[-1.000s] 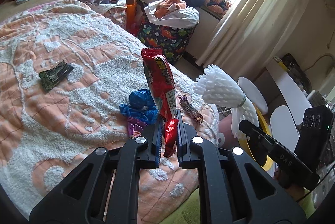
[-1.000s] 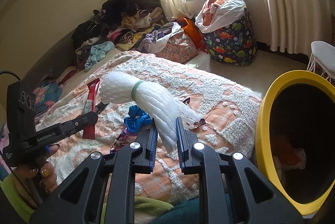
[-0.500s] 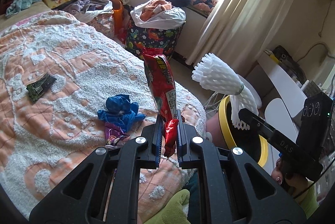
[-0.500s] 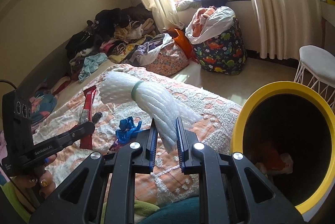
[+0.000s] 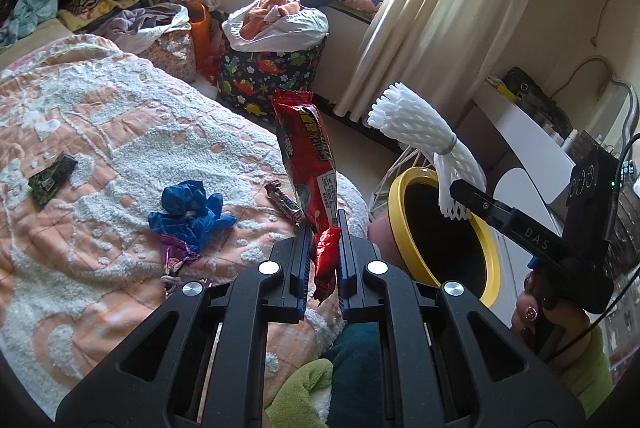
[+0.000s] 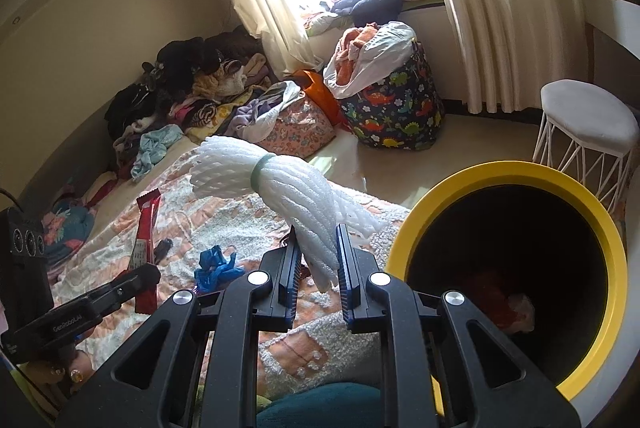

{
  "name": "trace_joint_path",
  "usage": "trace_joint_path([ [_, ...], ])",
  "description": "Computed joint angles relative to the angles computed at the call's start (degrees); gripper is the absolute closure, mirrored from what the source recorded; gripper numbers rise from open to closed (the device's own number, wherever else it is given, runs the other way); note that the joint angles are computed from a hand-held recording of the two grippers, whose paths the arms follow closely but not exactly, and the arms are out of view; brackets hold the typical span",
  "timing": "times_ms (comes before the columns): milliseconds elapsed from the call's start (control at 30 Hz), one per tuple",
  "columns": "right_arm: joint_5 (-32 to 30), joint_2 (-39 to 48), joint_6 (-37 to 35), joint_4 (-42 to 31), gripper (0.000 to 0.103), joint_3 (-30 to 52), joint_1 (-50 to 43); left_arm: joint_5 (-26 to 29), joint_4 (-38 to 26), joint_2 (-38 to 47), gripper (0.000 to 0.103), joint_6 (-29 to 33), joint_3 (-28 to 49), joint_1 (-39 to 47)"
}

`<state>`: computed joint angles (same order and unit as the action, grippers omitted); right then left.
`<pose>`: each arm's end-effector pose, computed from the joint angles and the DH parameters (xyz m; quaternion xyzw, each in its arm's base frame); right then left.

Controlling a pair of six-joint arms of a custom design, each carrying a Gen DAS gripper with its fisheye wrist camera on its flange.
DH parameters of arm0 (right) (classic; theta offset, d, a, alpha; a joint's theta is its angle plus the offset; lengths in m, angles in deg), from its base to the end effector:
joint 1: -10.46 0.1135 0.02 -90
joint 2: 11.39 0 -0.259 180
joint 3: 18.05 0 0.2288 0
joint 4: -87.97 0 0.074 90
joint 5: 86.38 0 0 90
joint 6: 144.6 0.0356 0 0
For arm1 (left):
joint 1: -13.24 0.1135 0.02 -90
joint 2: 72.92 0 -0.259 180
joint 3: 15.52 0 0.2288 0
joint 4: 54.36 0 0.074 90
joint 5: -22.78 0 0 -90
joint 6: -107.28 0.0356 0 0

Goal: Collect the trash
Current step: 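Carry the red chip bag in the left gripper while the right carries the foam net over the bin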

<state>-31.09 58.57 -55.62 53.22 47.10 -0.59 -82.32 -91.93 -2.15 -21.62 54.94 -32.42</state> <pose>0.2383 -0.0259 0.2719 -0.0511 0.8713 0.2256 0.4328 0.1807 -0.1716 0.2903 -0.0051 0.8924 -0.2057 0.4016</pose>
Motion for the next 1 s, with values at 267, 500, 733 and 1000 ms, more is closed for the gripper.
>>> trace_joint_path([
  [267, -2.26, 1.45, 0.15, -0.01, 0.087, 0.85, -4.40, 0.05, 0.77, 3.37, 0.096, 0.42, 2.04, -2.56],
  [500, -3.76, 2.80, 0.45, -0.39, 0.087, 1.74, -8.08, 0.52, 1.32, 5.87, 0.096, 1.05, 3.62, -3.74],
  [733, -4.85, 4.95, 0.84, -0.61, 0.087, 3.09, -11.78, 1.22, 1.91, 8.03, 0.096, 1.84, 5.10, -4.31],
  [1000, -5.26, 7.83, 1.15, -0.53, 0.087, 4.26, -15.59, 2.11, 2.87, 11.32, 0.096, 2.82, 7.33, -4.96],
])
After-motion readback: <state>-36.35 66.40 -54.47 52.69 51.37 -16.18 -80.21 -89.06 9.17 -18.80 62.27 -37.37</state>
